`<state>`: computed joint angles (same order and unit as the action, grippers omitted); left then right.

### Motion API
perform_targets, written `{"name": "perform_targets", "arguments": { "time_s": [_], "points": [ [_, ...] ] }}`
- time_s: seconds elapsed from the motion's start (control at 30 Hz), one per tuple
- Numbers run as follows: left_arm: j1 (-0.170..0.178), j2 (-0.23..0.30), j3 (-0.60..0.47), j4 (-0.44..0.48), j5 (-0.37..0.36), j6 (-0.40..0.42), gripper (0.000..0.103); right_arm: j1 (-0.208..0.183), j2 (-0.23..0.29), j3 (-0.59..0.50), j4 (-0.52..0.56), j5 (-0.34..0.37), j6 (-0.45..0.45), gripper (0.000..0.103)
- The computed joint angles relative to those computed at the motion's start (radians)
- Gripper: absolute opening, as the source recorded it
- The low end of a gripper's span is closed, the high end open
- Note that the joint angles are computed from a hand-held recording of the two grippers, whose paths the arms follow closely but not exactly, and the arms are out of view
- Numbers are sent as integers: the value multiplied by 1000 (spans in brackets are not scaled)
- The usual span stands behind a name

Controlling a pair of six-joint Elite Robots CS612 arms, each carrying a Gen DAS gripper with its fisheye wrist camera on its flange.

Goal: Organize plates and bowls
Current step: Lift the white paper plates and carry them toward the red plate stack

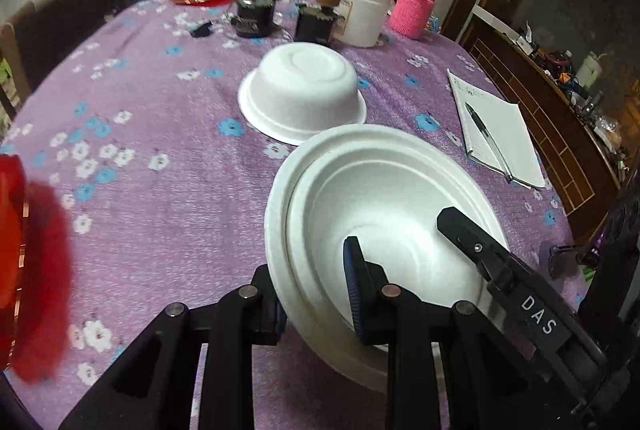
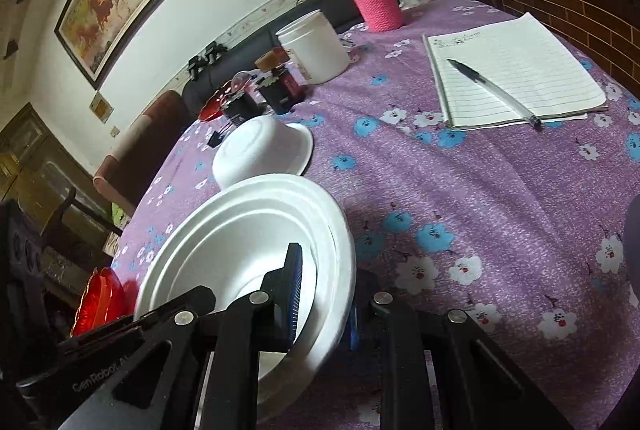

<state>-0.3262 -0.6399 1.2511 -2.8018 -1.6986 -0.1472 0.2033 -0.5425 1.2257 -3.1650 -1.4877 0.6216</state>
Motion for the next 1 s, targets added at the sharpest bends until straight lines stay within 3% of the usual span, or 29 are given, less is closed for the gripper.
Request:
{"name": "perform_targets", "arguments": {
  "time_s": [0.17, 0.47, 1.0],
  "points": [
    [5, -19, 48, -52, 31, -28, 24, 6, 6, -11, -15, 42, -55, 19],
    [23, -46, 100, -72, 28, -53, 24, 26, 7, -23, -5, 54, -147, 19],
    [73, -105, 206, -177, -69, -54, 24, 87, -46, 28, 8, -32, -175, 21]
  ]
}}
